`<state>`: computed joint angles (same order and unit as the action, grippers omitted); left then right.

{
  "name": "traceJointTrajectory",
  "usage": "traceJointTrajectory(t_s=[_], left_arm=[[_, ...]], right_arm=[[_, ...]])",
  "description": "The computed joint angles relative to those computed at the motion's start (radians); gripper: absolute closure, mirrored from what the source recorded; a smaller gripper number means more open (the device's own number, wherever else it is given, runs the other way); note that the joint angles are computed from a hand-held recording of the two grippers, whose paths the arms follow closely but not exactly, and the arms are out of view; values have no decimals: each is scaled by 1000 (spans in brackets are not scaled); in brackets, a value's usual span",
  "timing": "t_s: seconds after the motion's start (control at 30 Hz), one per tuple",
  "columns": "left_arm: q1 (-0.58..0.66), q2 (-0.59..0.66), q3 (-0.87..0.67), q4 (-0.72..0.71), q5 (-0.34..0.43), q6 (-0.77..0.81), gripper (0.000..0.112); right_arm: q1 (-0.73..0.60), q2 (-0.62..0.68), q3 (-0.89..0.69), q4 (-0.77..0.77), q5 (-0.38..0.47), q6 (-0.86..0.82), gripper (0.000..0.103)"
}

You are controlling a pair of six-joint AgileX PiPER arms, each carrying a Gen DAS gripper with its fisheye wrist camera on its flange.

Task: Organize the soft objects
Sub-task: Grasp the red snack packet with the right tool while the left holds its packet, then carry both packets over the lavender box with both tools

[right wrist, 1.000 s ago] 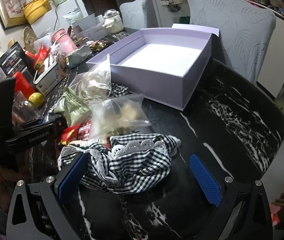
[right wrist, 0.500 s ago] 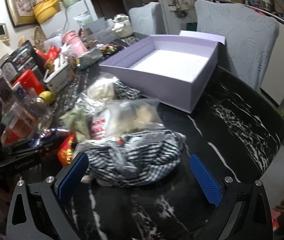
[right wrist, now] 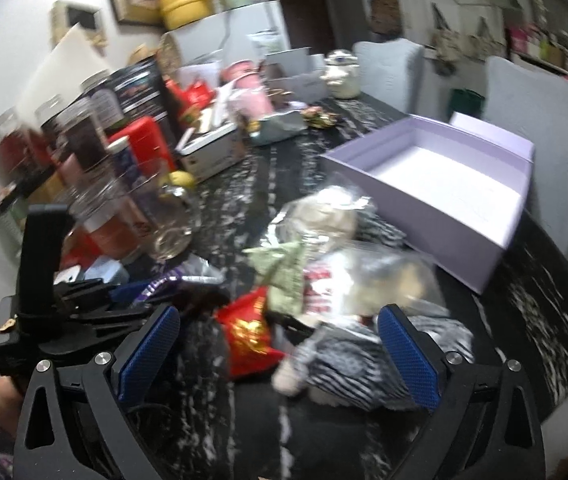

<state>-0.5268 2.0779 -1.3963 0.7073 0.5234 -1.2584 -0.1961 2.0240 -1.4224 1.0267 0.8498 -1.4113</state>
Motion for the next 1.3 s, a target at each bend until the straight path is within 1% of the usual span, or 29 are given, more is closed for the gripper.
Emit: traceJointTrajectory(t_s=[0.03, 0.13, 0.2, 0.23, 0.33, 0.4, 0.47, 0.53, 0.57, 0.6, 0.67, 0.7, 0.77, 0.87, 0.93, 0.97, 1.0, 1.13, 1.3], left_arm=[[2, -5, 8, 8, -8, -9, 76], [9, -8, 18, 17, -22, -14, 76], [22, -2, 18, -23, -43, 25, 76], [31, 3, 14, -60, -53, 60, 76], [54, 12, 11, -144, -76, 129, 76], [57, 16, 3, -157, -73, 149, 76], [57, 25, -15, -162, -61, 169, 76], [59, 33, -23, -153, -66, 167, 76], [59, 36, -26, -149, -66, 168, 76], [58, 36, -25, -143, -67, 165, 76], [57, 40, -28, -131, -70, 152, 77], [58, 40, -28, -129, -69, 150, 78], [60, 37, -25, -126, -71, 145, 79], [64, 23, -13, -121, -87, 139, 80], [66, 7, 0, -122, -103, 141, 80], [65, -1, 4, -120, -109, 143, 80], [65, -5, 2, -118, -109, 146, 81], [56, -29, 5, -78, -109, 123, 81], [48, -68, 21, -22, -117, 73, 81]], right_arm=[[19, 10, -7, -7, -3, -2, 9], [60, 35, -20, -44, -25, 3, 20], [93, 42, 1, -40, -87, -45, 23], [108, 40, 11, -43, -118, -63, 27], [127, 65, -32, -105, -115, -9, 33], [145, 68, -46, -163, -146, 24, 39], [154, 79, -70, -210, -137, 54, 40], [157, 95, -99, -246, -92, 62, 40], [171, 114, -122, -291, -68, 83, 40], [181, 116, -114, -304, -83, 71, 41], [209, 100, -71, -321, -167, 42, 50], [218, 104, -74, -336, -186, 58, 56], [220, 119, -100, -353, -175, 83, 58], [217, 128, -120, -358, -165, 84, 63], [201, 139, -145, -345, -127, 98, 69], [190, 148, -167, -332, -89, 110, 70], [180, 152, -179, -314, -70, 116, 71], [148, 141, -177, -245, -34, 89, 73], [106, 139, -200, -170, 45, 88, 74]])
